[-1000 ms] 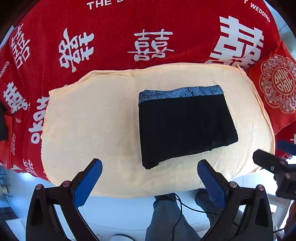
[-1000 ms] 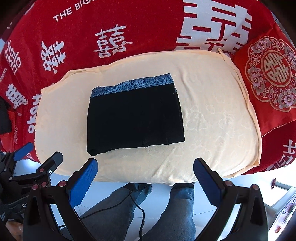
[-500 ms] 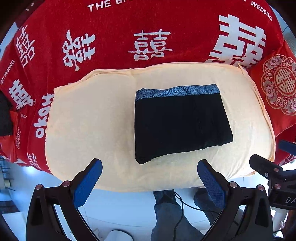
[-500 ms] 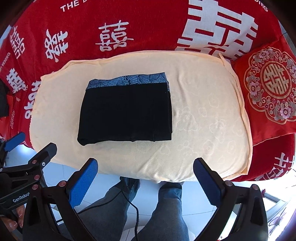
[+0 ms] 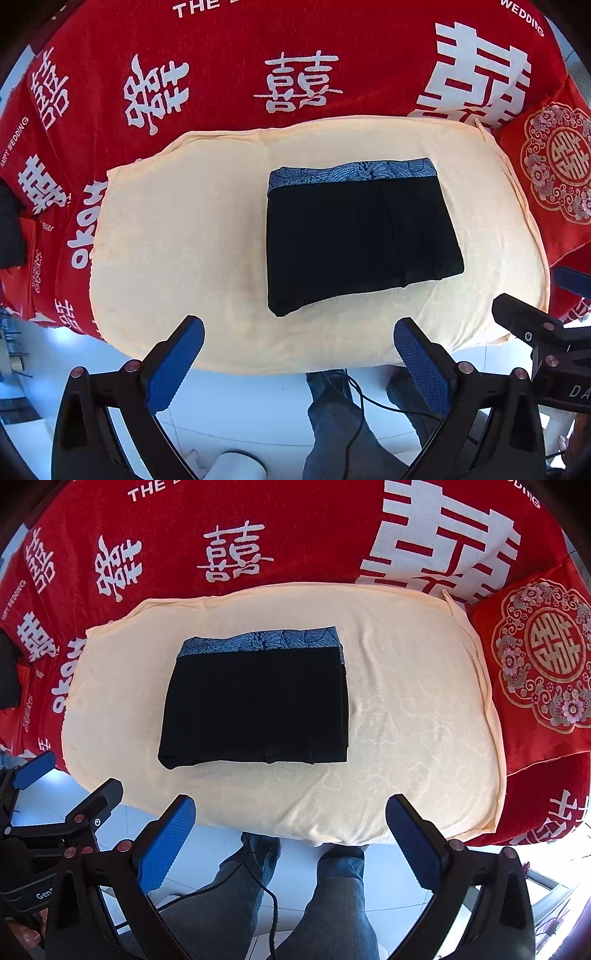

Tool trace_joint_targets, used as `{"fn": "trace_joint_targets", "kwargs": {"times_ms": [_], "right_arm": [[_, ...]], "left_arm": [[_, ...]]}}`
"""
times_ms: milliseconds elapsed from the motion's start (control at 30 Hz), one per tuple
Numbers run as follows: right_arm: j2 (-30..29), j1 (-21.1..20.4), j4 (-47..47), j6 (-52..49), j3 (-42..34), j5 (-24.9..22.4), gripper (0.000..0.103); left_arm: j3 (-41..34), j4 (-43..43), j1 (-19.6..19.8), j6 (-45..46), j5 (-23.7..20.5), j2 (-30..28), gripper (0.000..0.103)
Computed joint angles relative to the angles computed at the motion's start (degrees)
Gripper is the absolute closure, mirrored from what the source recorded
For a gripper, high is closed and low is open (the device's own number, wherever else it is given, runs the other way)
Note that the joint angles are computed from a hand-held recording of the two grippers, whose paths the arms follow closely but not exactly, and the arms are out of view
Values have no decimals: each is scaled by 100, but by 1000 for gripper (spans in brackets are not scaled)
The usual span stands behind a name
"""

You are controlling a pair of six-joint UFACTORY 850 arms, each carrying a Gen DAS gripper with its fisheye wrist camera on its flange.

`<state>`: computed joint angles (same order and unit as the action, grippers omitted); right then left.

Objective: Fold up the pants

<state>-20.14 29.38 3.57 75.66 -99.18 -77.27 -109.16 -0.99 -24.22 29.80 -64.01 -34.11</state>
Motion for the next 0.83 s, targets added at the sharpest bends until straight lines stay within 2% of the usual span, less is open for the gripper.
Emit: {"fn": "trace_joint_targets", "kwargs": {"times_ms": [833], "right_arm": [[8,-4,49,-37,69,14,0]], "left_arm": [[94,-124,80,16,83,78,0]]}}
